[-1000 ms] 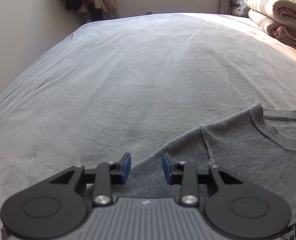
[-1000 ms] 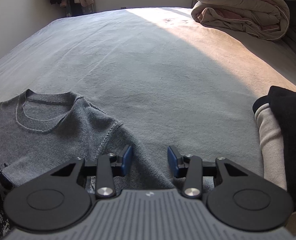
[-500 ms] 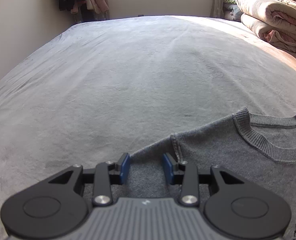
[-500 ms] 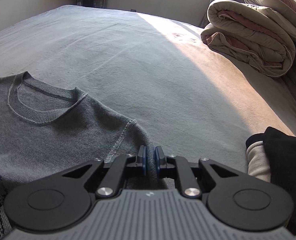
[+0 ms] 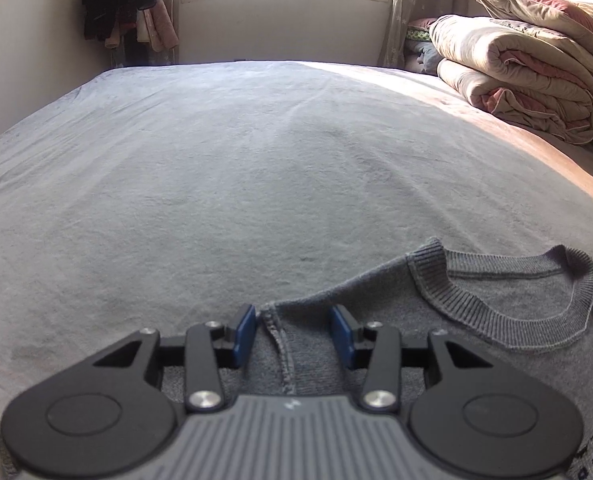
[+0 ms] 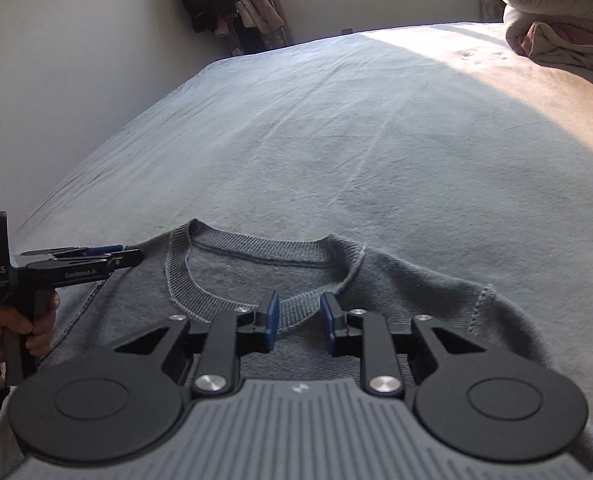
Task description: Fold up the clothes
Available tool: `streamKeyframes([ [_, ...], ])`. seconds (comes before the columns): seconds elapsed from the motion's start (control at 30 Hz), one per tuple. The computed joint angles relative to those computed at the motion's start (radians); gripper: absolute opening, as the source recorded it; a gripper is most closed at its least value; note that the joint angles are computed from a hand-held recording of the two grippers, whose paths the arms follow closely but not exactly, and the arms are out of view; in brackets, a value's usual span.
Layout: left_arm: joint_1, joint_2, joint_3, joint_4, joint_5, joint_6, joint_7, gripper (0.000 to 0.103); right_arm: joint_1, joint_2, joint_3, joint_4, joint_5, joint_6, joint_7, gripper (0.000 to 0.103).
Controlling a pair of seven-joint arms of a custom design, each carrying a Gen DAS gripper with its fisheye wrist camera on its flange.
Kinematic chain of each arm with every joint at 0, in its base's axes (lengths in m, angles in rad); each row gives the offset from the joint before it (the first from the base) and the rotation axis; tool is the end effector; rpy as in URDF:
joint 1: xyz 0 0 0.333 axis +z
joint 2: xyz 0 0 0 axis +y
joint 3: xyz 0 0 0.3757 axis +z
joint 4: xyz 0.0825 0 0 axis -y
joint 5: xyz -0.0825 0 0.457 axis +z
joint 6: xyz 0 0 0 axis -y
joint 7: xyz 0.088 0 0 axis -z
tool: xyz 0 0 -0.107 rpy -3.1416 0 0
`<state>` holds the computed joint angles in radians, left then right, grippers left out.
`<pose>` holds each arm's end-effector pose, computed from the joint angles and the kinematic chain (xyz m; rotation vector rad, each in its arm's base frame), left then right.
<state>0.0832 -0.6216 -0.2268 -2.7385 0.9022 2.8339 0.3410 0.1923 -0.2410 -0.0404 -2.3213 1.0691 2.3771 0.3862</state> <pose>0.4018 -0.1002 0.4686 -1.8745 1.3870 -0.6384 0.5402 0.0911 0.4948 -2.0173 1.0219 -0.0316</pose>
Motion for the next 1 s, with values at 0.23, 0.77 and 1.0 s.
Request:
streamKeyframes([
  [0.23,0.099,-0.019,-0.089,-0.014,0.194,0.055,-0.193,0.045,0.079,-0.009,0.081,-0.085,-0.059,0.352,0.038,0.031],
  [0.77,0.089,-0.012,-0.051,-0.018,0.237,0.098,-0.244,0.05,0.147,-0.031,0.057,-0.098,0.235,0.416,-0.199,0.016],
  [1.0,0.024,-0.005,0.032,-0.018,0.148,0.107,-0.118,0.052,0.138,-0.012,0.036,-0.068,0.204,0.452,-0.19,0.043],
])
